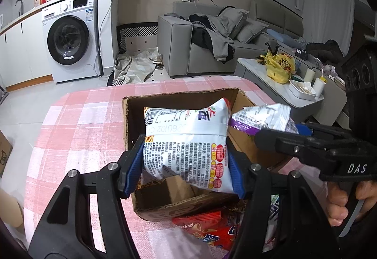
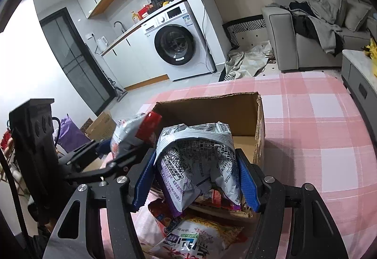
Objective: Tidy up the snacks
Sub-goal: 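Open left tool over the box while right tool drops its silver bag in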
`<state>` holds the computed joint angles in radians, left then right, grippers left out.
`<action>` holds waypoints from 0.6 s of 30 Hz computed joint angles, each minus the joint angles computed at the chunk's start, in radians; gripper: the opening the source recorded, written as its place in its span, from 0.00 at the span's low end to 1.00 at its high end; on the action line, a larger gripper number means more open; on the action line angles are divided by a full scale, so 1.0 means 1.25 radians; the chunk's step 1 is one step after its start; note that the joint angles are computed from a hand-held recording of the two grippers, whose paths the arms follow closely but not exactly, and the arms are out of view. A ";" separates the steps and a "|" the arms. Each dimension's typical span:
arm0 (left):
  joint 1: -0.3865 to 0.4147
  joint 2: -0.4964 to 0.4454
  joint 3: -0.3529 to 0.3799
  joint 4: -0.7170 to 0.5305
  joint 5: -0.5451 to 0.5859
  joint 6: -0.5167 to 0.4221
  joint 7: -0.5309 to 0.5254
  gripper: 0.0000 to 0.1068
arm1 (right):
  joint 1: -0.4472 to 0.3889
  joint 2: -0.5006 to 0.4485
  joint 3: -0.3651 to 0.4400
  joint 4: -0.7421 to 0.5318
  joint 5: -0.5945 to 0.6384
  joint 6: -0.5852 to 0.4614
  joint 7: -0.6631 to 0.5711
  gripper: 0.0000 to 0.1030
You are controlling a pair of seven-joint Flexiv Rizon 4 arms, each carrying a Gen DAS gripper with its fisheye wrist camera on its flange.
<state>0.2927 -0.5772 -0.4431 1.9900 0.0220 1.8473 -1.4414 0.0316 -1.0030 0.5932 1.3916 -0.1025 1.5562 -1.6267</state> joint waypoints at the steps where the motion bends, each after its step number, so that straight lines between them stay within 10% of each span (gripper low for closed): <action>1: -0.006 -0.002 0.005 -0.005 -0.003 -0.005 0.001 0.56 | -0.001 -0.005 0.002 -0.009 -0.001 -0.007 0.000 0.64; 9: -0.026 -0.004 0.019 -0.016 -0.026 -0.022 0.012 0.57 | 0.006 -0.015 0.010 -0.036 0.022 -0.030 -0.027 0.72; 18: -0.038 0.033 0.036 0.027 -0.044 -0.007 -0.015 0.85 | -0.016 0.019 0.005 0.037 0.015 0.045 -0.017 0.97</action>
